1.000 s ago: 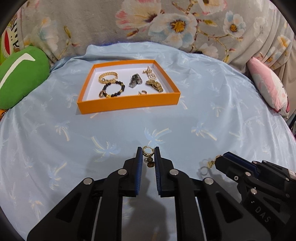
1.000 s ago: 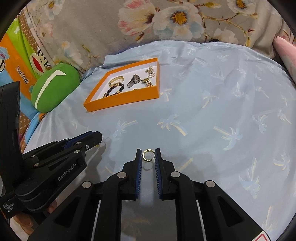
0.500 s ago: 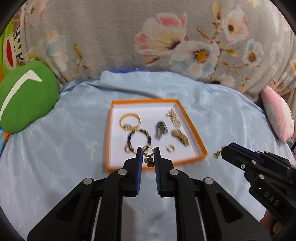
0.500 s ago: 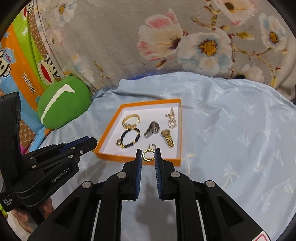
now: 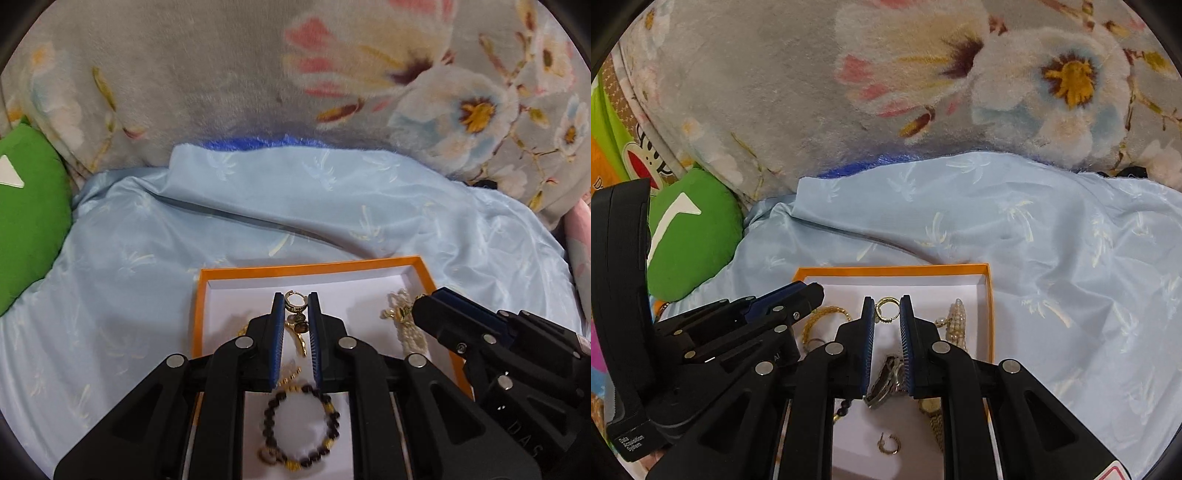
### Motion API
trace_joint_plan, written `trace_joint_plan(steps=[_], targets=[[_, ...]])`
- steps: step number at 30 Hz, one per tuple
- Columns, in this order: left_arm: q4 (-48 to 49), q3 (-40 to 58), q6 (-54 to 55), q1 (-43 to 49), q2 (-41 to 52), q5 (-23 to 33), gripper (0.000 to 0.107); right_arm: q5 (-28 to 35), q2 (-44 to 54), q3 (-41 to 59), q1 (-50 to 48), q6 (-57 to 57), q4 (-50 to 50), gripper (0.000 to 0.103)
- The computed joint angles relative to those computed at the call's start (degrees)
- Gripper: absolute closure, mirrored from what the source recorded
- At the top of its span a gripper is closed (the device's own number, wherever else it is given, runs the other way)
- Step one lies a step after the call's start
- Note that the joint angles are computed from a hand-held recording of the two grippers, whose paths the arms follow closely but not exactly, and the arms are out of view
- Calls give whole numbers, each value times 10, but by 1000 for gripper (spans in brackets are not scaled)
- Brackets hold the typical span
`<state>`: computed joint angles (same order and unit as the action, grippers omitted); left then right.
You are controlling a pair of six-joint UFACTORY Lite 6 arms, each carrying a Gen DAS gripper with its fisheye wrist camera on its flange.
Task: Organize jewelry
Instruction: 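Open both tools to drop the earrings into the orange box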
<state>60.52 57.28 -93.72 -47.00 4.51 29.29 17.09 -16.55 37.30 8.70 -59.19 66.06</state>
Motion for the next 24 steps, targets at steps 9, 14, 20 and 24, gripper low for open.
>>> trace_joint_plan(steps=[9,14,20,24], targets=[[-2,24,9,40,60,-57,95,-11,95,30,0,-127,114,90],[21,15,-18,44,55,-62,91,-15,103,32,6,-149,139,89],[43,16,-40,35,54,-48,89,-7,93,24,-5,-167,155,89],[52,17,-53,32,54,-40,89,4,85,18,-18,-185,174,88]])
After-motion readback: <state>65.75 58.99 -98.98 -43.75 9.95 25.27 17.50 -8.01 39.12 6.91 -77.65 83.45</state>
